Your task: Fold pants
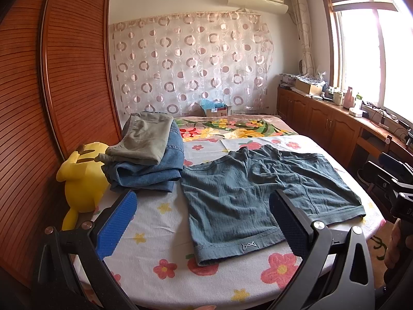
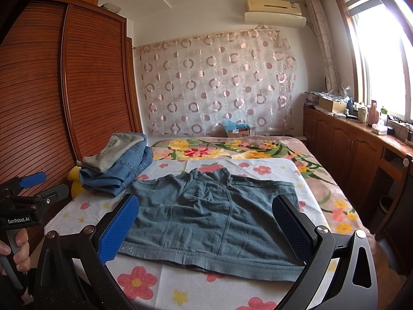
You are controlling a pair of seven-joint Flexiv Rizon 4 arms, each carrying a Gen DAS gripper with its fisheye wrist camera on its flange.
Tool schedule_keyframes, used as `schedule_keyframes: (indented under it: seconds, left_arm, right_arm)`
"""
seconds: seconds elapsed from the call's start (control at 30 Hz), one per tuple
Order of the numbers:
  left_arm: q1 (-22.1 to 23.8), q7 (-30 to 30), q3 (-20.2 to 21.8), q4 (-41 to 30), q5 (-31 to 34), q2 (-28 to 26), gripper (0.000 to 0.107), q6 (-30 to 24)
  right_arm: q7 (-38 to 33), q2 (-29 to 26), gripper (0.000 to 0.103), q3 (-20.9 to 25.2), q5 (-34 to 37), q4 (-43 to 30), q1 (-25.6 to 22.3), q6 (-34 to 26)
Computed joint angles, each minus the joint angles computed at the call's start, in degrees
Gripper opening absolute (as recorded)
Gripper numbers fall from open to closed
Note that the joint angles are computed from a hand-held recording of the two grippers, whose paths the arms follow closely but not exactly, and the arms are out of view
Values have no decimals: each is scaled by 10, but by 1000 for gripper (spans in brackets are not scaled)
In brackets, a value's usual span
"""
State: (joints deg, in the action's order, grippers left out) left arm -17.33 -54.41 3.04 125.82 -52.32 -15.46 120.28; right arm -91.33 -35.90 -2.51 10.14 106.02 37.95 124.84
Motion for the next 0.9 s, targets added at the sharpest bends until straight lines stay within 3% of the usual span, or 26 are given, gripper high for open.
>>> schedule_keyframes:
  seconds: [0.73,0.83,0.9]
  left_arm:
    - [9,-21,-1,0,24,-2,103,3]
    - [-25,38,8,-27,-51,-8,103,11]
    - [-20,46,1,-30,-58,-7,103,9]
  right_arm:
    - [0,-1,103,2,-1,-2,-3,2]
    - [0,0,103,2,-1,-1,-3,2]
    - [1,0,103,3,-3,-1,-4,3]
